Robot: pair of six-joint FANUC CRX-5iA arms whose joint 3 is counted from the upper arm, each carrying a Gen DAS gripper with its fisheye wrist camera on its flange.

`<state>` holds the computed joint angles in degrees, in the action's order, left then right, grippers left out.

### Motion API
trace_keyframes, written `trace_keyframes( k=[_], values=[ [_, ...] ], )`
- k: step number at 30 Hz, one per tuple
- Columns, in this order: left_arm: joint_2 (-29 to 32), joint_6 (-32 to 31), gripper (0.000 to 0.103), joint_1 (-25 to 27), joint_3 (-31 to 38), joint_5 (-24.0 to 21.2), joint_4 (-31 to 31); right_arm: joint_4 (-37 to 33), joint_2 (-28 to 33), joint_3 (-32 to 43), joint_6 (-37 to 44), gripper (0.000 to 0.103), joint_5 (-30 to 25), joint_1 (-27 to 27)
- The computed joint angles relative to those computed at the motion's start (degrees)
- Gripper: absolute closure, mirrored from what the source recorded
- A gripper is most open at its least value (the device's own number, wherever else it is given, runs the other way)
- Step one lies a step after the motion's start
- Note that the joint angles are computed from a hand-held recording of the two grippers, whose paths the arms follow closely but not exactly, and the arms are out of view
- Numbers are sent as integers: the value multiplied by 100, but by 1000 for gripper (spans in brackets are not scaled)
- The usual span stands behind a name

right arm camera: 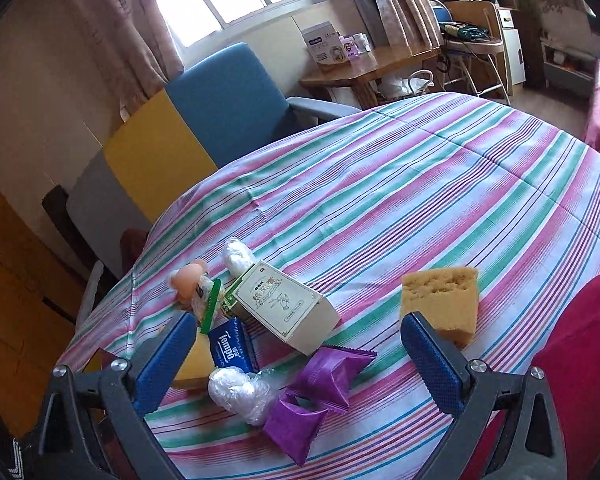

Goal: Organize objects
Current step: 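Grasp the yellow sponge with the left tool, then carry the sponge over the gold tray with the left tool while the right tool grasps the white plastic bundle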

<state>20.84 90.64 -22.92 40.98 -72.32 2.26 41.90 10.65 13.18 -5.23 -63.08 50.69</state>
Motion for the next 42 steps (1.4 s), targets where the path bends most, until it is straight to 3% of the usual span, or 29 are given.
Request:
trace_keyframes(
  k=[8, 10, 20, 24, 25, 31, 37, 42],
  values=[
    [514, -130, 27, 421, -62, 301, 1834, 31, -22, -57, -35, 0, 68, -13],
    [733, -35, 27, 513, 120, 157, 2187, 37, -58, -112, -63, 0, 138, -25],
    [1822, 873, 30, 413, 1585, -636, 2042, 15, -131, -223, -117, 0, 310, -57],
    [2131, 1103, 65, 366, 1962, -816, 1987, 19, -143, -247, -146, 0, 318, -64],
    [2128, 1083, 67, 370, 1917, -800, 2024, 14, -140, -244, -154, 0, 310, -66],
    [1051, 354, 68, 478, 494, 46, 2196, -64, -156, -257, -174, 0, 360, -98],
    [36, -71, 68, 750, -719, 419, 2073, -632, -1, 91, 471, 0, 359, -162],
    [-589, -245, 68, 1061, -1518, 551, 2034, -1154, 332, 700, 1292, 3, -11, -180]
  ],
)
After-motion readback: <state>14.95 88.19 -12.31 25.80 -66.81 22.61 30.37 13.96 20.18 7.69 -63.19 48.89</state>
